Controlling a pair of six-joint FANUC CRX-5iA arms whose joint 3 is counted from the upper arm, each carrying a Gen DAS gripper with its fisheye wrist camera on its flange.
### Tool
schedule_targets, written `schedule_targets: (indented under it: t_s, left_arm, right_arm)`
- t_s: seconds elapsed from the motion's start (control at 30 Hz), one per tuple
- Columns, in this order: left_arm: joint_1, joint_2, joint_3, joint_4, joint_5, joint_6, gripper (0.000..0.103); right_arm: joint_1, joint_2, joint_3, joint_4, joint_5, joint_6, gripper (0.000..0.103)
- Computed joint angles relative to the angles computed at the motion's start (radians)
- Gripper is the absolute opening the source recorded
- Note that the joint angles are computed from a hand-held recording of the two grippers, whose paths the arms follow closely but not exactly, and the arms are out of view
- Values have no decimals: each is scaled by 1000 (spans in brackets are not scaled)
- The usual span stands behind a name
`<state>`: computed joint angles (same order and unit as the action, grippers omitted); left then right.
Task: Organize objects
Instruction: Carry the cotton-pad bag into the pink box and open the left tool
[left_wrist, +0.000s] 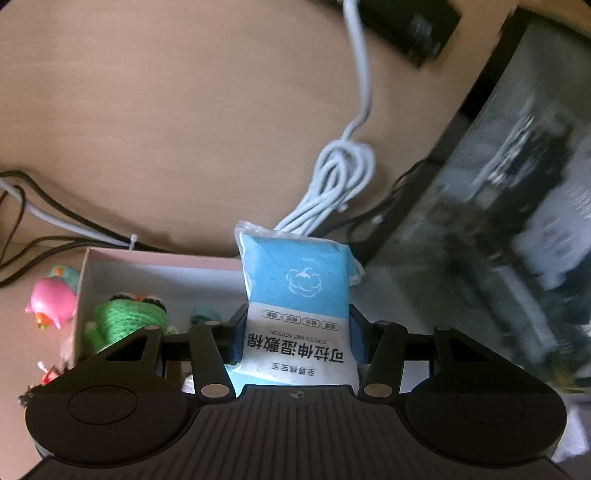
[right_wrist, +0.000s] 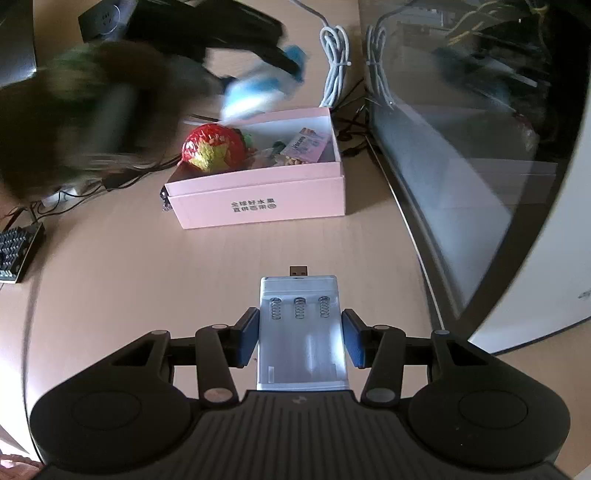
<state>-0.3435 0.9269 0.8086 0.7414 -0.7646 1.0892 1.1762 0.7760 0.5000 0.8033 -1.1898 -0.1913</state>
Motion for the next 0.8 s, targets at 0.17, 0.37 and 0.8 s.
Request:
schedule_targets:
  t_s: [0.17, 0.37, 0.8]
  left_arm:
    - [-44, -63, -109, -179, 122, 28, 61]
    - [-50, -93, -106, -360, 67, 154, 63]
    - [-3, -168, -340, 201, 230, -216, 58]
  right_arm:
    - [0, -28, -59, -13, 16, -13, 48]
    - [-13, -25, -61, -18, 40, 14, 48]
    - [-11, 19, 10, -22, 4, 48, 48]
